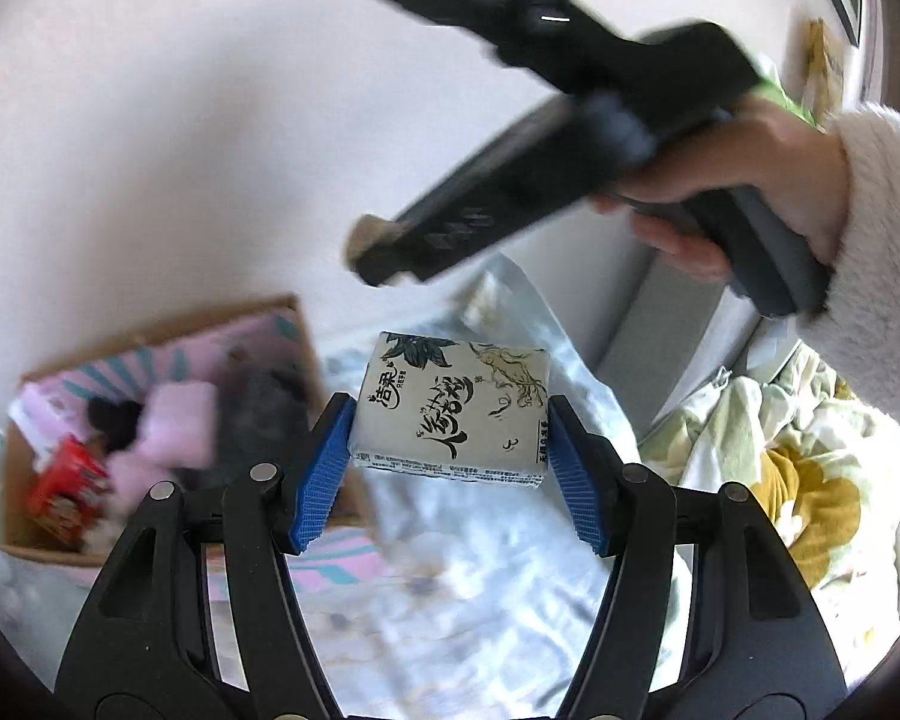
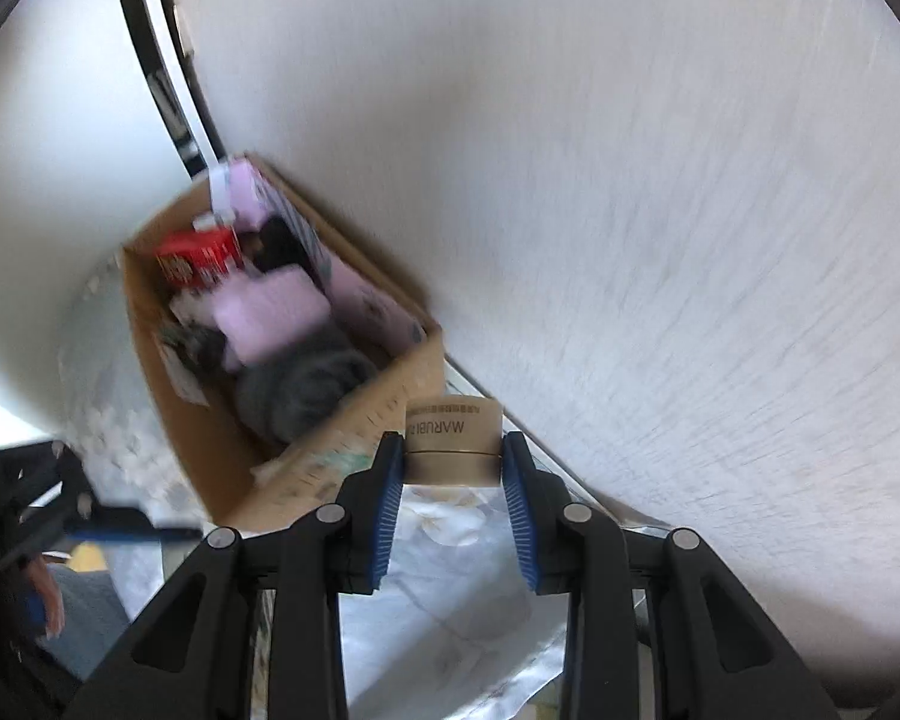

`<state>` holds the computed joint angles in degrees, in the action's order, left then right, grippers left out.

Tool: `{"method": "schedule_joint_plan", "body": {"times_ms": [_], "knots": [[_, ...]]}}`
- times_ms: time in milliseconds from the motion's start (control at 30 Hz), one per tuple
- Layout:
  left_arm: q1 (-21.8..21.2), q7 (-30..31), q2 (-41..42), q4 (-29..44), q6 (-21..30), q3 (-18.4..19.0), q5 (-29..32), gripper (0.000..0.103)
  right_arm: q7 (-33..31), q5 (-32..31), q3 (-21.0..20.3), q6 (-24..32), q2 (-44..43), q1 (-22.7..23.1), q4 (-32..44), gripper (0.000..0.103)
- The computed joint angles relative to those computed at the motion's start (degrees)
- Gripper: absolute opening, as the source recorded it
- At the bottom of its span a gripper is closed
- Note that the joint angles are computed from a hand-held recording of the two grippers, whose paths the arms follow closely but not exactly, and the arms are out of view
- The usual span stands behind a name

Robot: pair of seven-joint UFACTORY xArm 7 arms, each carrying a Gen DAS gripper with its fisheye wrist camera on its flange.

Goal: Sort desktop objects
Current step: 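Carry the tissue pack and tape roll into the box and open both tools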

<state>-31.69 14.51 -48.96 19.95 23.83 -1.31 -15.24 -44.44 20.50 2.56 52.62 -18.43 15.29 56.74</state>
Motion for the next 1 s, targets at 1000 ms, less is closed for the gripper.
{"method": "schedule_joint_plan", "body": {"times_ms": [1000], "knots": [[24.04, 33.31, 31.00, 29.44, 22.74, 17.42, -9.29, 0.061, 33.00, -2.63, 10.31, -7.73, 5.87, 11.23, 0.75, 0.030]]}}
